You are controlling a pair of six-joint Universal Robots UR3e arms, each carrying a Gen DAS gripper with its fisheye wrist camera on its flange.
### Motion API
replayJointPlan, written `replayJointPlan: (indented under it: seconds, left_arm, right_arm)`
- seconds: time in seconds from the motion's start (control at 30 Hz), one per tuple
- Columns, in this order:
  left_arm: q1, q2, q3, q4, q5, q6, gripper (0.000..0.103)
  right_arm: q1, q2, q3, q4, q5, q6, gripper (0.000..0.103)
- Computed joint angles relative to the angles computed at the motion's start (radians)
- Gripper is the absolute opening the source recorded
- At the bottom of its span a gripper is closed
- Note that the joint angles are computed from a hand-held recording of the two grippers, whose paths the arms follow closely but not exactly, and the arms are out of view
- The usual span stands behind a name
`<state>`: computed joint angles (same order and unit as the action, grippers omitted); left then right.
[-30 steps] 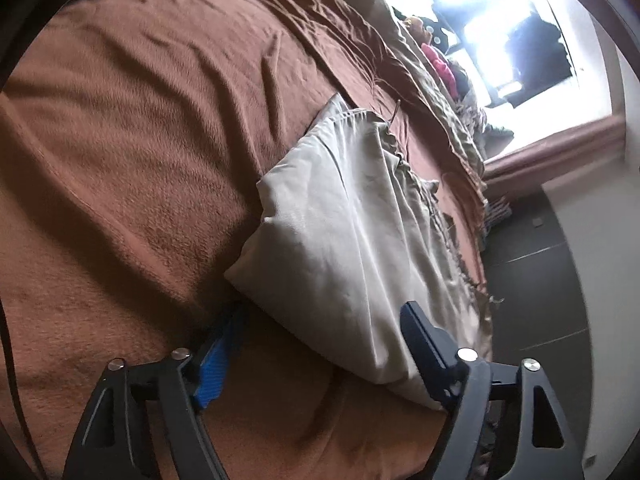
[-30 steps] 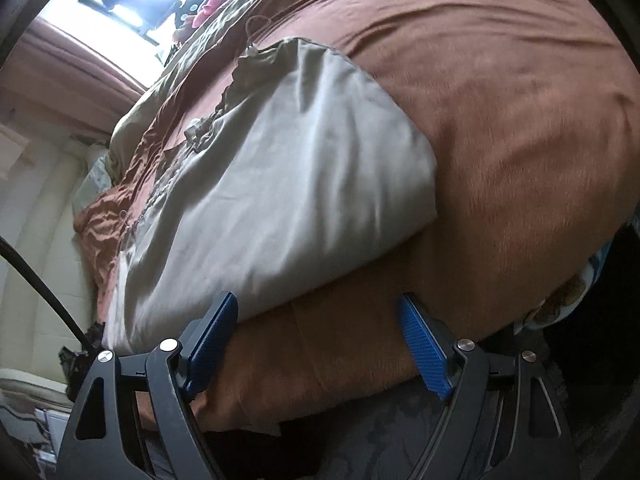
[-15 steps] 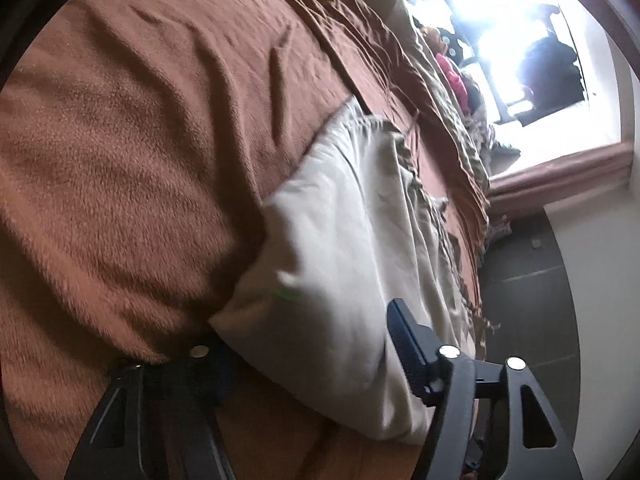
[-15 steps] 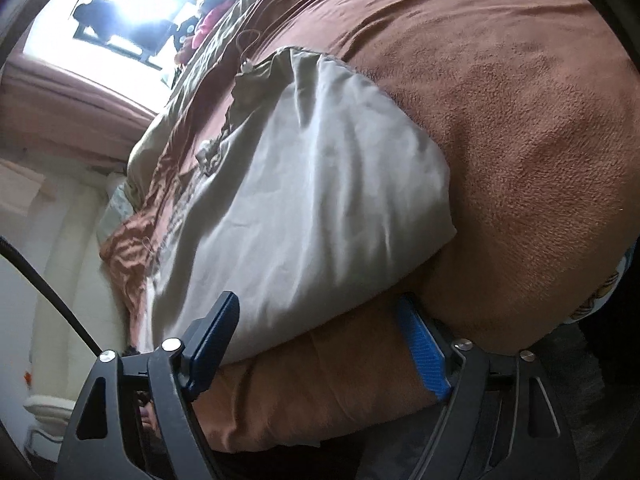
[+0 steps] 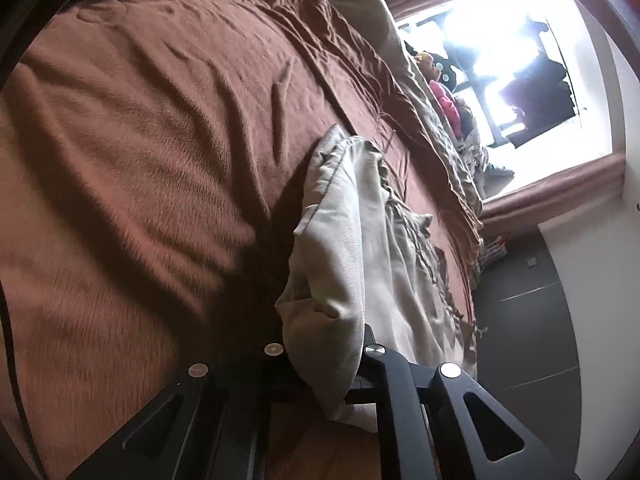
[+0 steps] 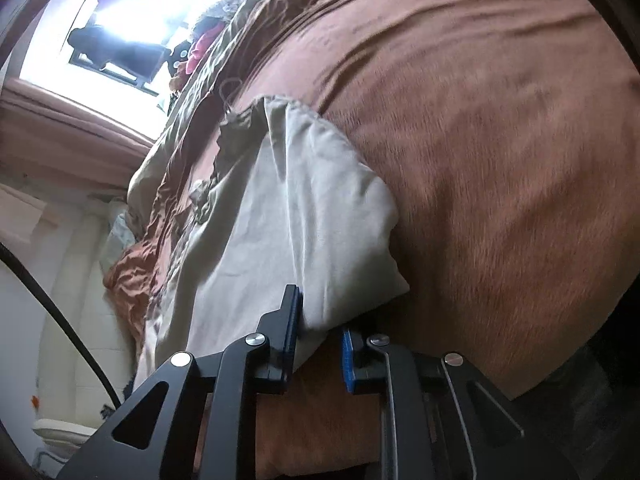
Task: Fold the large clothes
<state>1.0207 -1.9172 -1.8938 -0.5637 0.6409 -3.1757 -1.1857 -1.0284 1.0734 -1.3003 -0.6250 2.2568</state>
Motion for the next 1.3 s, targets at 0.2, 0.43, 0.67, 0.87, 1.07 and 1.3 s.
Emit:
replayJointPlan:
  seconds: [0.2, 0.43, 0.67, 0.87, 1.07, 1.3]
  left_arm:
    - [0.05, 0.159, -0.183, -0.01, -0.025, 0.046, 0.009]
    - [0.12, 0.287, -0.32, -0.084, -0.077, 0.141, 0.009]
    - [0.151, 0.257, -0.316, -0.179, -0.106, 0.175, 0.01]
    - [0.186, 0.284, -0.342, -0.26, -0.116, 0.26, 0.017]
    - [0.177, 0.278, -0.315, -0.3, -0.106, 0.287, 0.026]
    - [0.145, 0.256, -0.3, -0.23, -0.067, 0.233, 0.026]
  right_arm:
    - [-0.007, -0.142, 0.185, -0.148, -0.004, 0.003, 0.015]
    - [-0.096, -0.462, 0.456, -0.157, 0.02, -0.074, 0.015]
    - [-0.145, -0.755, 0.509, 0.232, 0.009, -0.447, 0.016]
    - [-0.021, -0.957, 0.611, 0.268, -0.058, -0.485, 0.017]
    - [0.209, -1.115, 0.798, 0.016, -0.093, -0.255, 0.062]
    - [0.566, -0.963, 0.89, -0.542, -0.21, 0.117, 0.062]
